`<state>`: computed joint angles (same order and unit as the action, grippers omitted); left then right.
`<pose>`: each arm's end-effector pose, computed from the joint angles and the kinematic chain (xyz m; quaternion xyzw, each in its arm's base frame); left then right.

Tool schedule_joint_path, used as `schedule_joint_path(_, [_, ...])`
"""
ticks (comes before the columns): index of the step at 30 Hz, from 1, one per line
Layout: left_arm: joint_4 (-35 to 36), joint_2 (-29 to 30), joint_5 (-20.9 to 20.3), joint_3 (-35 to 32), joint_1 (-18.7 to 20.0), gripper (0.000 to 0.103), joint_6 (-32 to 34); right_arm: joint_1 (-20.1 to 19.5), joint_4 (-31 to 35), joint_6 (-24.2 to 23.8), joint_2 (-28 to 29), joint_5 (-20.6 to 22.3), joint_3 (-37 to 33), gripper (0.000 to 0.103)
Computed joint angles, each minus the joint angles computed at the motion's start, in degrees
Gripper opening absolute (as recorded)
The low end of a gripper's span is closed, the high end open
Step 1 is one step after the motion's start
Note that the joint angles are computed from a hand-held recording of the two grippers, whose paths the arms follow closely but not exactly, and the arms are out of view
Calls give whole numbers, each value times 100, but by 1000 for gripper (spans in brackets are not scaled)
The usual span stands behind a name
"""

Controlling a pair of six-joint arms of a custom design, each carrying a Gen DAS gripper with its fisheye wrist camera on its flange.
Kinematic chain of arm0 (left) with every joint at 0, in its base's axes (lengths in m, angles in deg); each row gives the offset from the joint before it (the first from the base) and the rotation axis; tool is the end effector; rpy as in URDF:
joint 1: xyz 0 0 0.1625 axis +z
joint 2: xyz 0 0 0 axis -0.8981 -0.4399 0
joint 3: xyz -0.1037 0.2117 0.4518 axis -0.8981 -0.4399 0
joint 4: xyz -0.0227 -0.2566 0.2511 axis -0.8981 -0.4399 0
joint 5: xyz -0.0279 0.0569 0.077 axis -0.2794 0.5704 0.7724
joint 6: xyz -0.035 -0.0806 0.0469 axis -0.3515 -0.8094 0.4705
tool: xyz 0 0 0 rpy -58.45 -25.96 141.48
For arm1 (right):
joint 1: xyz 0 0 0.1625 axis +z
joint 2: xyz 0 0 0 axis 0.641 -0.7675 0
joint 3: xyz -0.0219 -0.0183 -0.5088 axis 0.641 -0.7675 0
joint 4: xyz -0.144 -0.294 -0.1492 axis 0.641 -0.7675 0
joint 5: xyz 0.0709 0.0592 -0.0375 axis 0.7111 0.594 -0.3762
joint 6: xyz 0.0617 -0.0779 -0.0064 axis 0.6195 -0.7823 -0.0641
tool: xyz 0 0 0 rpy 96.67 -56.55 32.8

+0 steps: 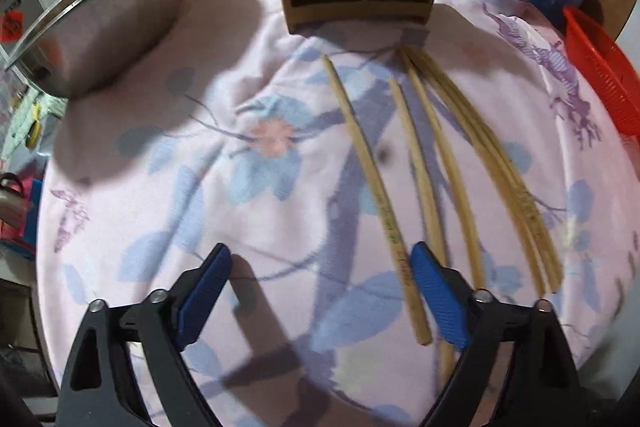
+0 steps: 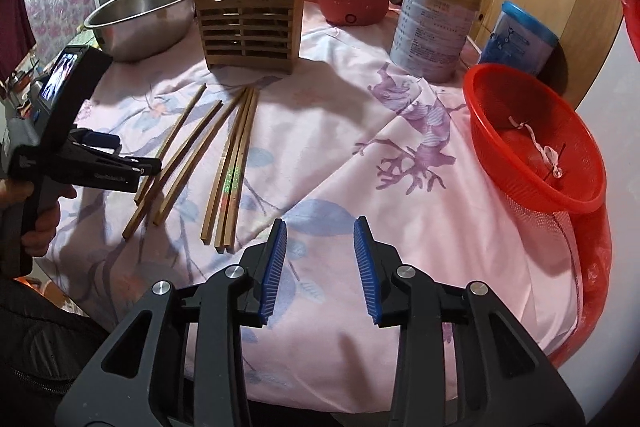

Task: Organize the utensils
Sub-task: 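Move both tools back down toward the remaining chopsticks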

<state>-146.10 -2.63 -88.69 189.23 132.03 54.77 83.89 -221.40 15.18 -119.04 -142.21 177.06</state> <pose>0.0019 -0.5552 0.3031 0.1056 0.9006 -0.1700 0.3858 0.3649 -0.4397 0.0453 0.2147 -0.8862 0.1735 0.3721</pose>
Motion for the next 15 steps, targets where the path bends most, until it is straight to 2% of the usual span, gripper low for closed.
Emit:
schedule_joint_path(3, [45, -105, 126, 9, 76, 93, -118, -47, -76, -72, 22, 180, -39, 36])
schedule_joint_path(10, [747, -701, 246, 29, 332, 93, -657, -341, -414, -263, 160, 1238, 25, 35])
schedule_joint_path(13, [869, -848, 339, 102, 350, 93, -669, -389, -404, -386, 246, 1499, 91, 35])
schedule_joint_path(15, [879, -886, 419, 157, 335, 93, -594, -381, -472, -490, 343, 1508, 157, 32])
